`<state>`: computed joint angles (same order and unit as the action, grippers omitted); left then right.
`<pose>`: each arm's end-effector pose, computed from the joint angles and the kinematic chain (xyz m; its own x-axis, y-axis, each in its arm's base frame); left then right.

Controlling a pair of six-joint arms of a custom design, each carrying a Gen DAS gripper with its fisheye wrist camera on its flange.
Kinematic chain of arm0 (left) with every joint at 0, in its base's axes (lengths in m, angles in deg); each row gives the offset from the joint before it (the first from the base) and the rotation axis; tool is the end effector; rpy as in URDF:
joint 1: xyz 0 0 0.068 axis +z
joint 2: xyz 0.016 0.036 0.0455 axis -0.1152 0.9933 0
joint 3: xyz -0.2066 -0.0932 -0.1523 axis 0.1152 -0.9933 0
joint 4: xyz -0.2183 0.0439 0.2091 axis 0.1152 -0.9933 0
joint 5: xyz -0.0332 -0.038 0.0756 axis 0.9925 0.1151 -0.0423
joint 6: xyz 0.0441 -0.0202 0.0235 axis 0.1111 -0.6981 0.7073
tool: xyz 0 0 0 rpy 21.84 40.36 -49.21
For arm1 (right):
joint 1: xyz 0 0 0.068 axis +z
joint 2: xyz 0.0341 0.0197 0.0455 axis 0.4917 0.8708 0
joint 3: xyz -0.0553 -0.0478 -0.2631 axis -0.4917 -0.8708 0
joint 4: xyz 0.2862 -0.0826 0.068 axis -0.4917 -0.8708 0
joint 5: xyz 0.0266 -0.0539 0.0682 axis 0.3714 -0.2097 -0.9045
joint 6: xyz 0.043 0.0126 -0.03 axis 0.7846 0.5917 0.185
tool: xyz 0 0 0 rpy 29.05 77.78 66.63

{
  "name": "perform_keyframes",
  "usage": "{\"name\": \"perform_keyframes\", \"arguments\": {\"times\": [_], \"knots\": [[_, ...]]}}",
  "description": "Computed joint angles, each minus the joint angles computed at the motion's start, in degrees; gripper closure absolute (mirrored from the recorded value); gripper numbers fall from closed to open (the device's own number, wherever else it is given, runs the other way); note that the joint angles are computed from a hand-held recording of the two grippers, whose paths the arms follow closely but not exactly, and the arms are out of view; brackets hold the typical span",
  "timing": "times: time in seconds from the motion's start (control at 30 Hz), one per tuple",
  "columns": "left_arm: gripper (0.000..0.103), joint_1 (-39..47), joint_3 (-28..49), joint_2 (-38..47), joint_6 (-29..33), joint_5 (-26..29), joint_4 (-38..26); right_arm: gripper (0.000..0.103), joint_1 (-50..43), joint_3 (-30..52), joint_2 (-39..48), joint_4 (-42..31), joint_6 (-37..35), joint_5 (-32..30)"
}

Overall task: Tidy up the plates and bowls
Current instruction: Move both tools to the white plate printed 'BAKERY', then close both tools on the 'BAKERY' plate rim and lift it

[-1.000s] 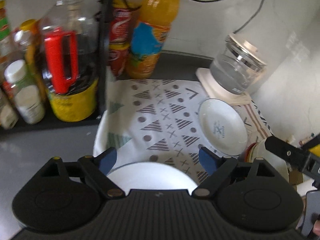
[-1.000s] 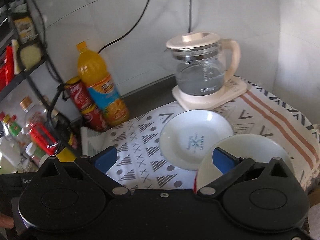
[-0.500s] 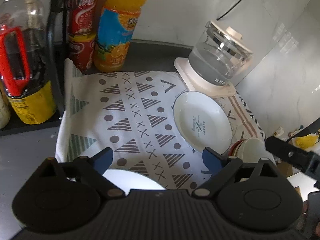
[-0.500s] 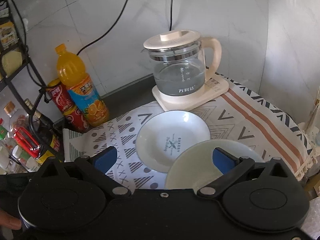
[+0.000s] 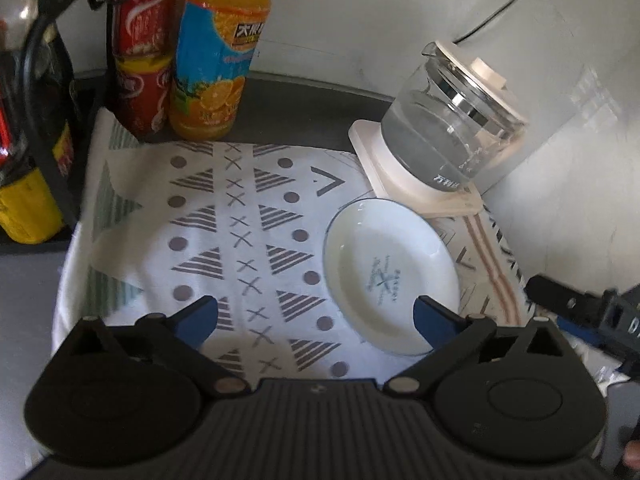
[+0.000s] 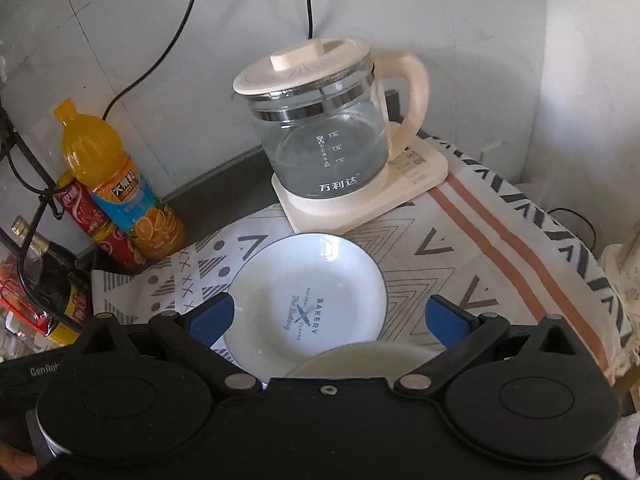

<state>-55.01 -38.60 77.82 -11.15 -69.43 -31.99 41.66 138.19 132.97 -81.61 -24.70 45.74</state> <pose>0.1166 -0.1091 0.2963 -0.6843 -0.5473 -0.4819 -0.4077 0.8350 -0.3694 0.1876 0.0522 0.3210 -0.7887 -0.0975 -0.6069 -0.3371 0.8943 0.2944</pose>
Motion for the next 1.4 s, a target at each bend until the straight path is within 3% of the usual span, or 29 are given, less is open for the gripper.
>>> {"name": "perform_keyframes", "arguments": {"times": [0.13,0.27,0.6,0.7,0.77,0.83,1.07,1.17,1.4], "knots": [[0.001,1.93,0.82,3.98,-0.07,1.85,2.0,0.002,-2.83,1.04,4.15,1.48,-2.3,-2.19],[0.002,2.66,1.18,7.33,-1.28,1.64,3.99,0.017,-4.82,3.08,10.07,1.89,-6.29,-5.94],[0.01,4.74,0.63,14.6,-5.91,1.78,9.73,0.03,-4.57,8.89,25.02,1.62,-13.82,-7.97],[0.02,5.1,-0.47,15.86,-7.08,2.17,11.76,0.035,-4.39,11.08,29.49,0.56,-16.2,-9.01],[0.035,5.86,-1.13,16.98,-8.9,3.2,12.83,0.035,-3.96,12.53,32.03,-0.08,-17.96,-8.29],[0.042,6.43,-2.59,17.26,-9.07,4.18,15.66,0.038,-3.83,13.95,34.56,-0.88,-19.36,-8.22],[0.068,6.48,-4.98,19.05,-12.42,6.01,19.91,0.062,-3.52,18.97,42.72,-5.22,-21.09,-8.33],[0.077,6.59,-5.88,19.53,-14.07,6.08,21.27,0.07,-3.21,20.31,45.11,-6.56,-21.91,-7.45],[0.088,6.86,-7.79,19.64,-15.12,6.43,24.08,0.08,-3.36,21.47,48.55,-8.27,-22.26,-7.25]]}}
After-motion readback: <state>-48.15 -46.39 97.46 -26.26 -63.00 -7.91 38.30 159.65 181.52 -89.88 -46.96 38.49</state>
